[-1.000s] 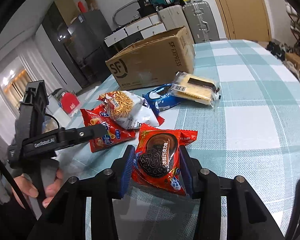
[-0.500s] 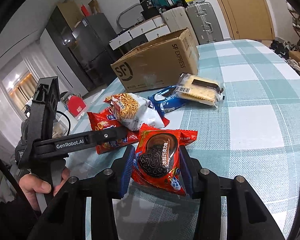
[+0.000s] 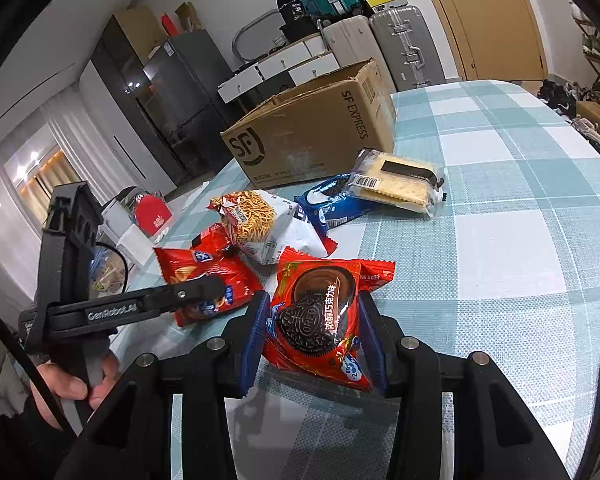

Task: Organize snacks
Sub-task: 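Lift both held packs and carry them over the cardboard box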

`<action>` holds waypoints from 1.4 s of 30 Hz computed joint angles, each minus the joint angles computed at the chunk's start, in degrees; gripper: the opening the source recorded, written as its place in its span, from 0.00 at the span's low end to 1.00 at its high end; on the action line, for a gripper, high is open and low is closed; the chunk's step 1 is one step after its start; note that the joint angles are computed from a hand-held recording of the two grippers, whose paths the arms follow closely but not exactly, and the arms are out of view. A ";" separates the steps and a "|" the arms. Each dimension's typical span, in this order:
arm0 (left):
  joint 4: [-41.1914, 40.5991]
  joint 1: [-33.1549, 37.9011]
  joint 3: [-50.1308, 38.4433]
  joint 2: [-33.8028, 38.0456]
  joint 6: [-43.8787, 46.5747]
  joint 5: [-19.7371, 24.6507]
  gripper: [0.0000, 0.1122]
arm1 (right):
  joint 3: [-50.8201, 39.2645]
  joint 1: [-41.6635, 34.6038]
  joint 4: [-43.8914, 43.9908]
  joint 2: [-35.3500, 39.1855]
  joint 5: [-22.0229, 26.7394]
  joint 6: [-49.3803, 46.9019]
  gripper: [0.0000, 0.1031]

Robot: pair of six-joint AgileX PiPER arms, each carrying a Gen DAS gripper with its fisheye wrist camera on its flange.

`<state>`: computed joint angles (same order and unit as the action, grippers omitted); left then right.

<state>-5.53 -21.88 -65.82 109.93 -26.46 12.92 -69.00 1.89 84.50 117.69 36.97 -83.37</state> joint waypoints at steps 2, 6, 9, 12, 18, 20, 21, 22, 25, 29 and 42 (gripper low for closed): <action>-0.92 -0.17 1.26 -0.84 0.60 -0.49 0.35 | -0.01 0.10 -0.03 -0.03 -0.19 0.06 0.42; -10.37 0.56 3.50 -2.41 9.93 -0.89 0.35 | 0.02 0.12 -0.02 -0.08 -0.50 0.06 0.43; -9.10 0.25 5.82 -4.16 9.11 -1.84 0.34 | 0.00 0.21 -0.14 -0.10 -1.01 0.43 0.42; -9.93 0.16 7.98 -5.75 10.29 -2.55 0.34 | -0.06 0.31 -0.26 -0.11 -1.52 0.82 0.43; -13.50 0.23 12.71 -10.09 13.42 -3.33 0.34 | 0.96 0.46 1.01 -0.92 -3.18 0.10 0.43; -11.85 -0.02 14.54 -12.37 12.33 -3.81 0.34 | 3.23 0.24 5.75 -2.29 -3.85 -4.40 0.43; -11.79 -0.04 15.37 -13.51 12.46 -3.80 0.34 | 3.96 0.16 6.95 -2.77 -3.88 -5.49 0.43; -11.13 -0.04 16.03 -14.49 11.99 -3.78 0.34 | 4.09 0.09 6.90 -2.91 -3.96 -5.27 0.43; -8.00 0.32 16.82 -16.70 9.64 -2.77 0.34 | 4.12 -0.43 5.90 -3.54 -3.13 -3.49 0.43; -11.10 1.64 17.74 -19.78 13.36 -1.34 0.34 | 4.47 -0.79 5.52 -6.09 -2.62 -2.85 0.43; -16.62 5.54 12.12 -24.74 22.46 5.27 0.34 | 0.88 -0.63 0.36 -11.45 1.29 3.94 0.43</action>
